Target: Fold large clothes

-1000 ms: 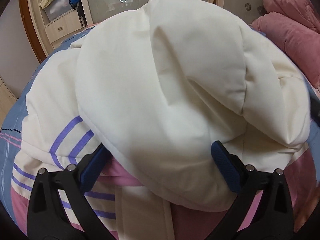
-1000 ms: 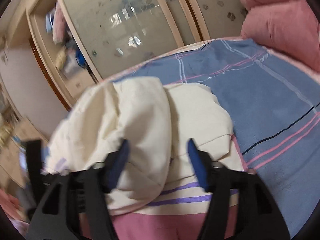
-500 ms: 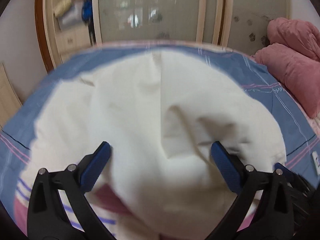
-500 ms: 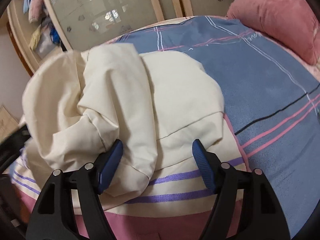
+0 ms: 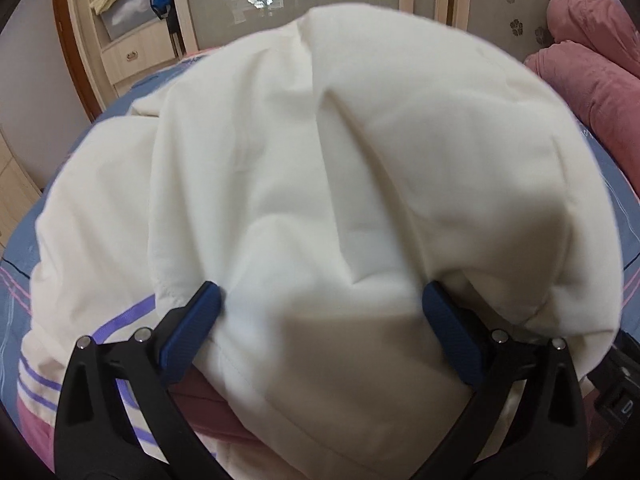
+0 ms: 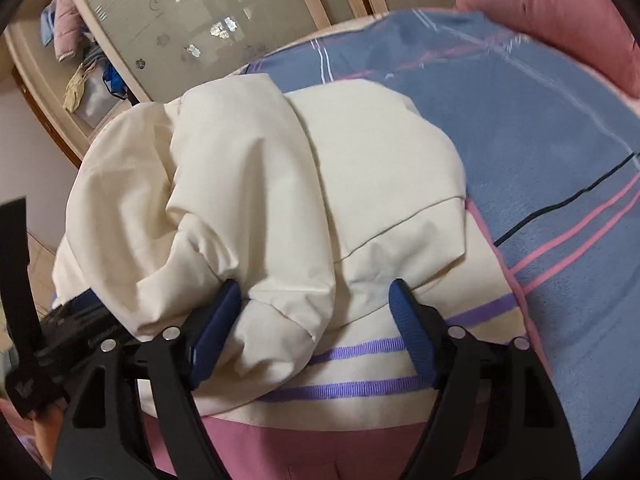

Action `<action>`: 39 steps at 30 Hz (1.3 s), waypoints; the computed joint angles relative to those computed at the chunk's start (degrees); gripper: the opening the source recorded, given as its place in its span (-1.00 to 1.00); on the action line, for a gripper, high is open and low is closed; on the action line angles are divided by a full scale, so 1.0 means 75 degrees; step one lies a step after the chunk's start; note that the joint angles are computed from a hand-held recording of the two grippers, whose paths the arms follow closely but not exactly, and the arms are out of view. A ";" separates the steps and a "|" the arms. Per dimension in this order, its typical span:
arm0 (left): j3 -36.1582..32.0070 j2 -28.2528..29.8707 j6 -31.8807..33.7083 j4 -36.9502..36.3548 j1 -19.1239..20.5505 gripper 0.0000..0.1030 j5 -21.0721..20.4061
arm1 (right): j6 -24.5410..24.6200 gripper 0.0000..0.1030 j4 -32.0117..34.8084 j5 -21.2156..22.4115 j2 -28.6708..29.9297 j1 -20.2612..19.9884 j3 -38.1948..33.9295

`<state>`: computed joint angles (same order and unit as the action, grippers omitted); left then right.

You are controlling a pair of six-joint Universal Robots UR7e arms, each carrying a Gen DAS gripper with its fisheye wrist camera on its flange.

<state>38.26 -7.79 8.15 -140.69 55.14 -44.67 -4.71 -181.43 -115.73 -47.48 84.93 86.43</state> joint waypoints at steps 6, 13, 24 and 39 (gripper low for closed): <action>0.0669 -0.0271 0.1017 -0.1792 -0.0275 0.96 0.0274 | -0.0301 0.52 -0.0521 -0.0323 0.0038 0.0182 0.0052; 0.0277 -0.0167 0.0110 -0.0425 0.0067 0.96 -0.0144 | -0.1936 0.51 -0.2365 -0.0706 0.0230 0.0588 0.0228; 0.1344 -0.0759 0.0758 -0.3044 -0.0079 0.96 -0.0165 | -0.0293 0.58 -0.0351 0.0258 -0.0153 0.0044 0.0037; -0.0033 -0.0357 -0.0977 -0.0251 0.0590 0.96 -0.0296 | -0.0801 0.67 -0.0513 -0.1313 0.0423 0.0148 -0.0646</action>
<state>38.02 -10.46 0.83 -142.57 59.57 -46.89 -10.72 -185.28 -125.58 -44.30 86.04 81.59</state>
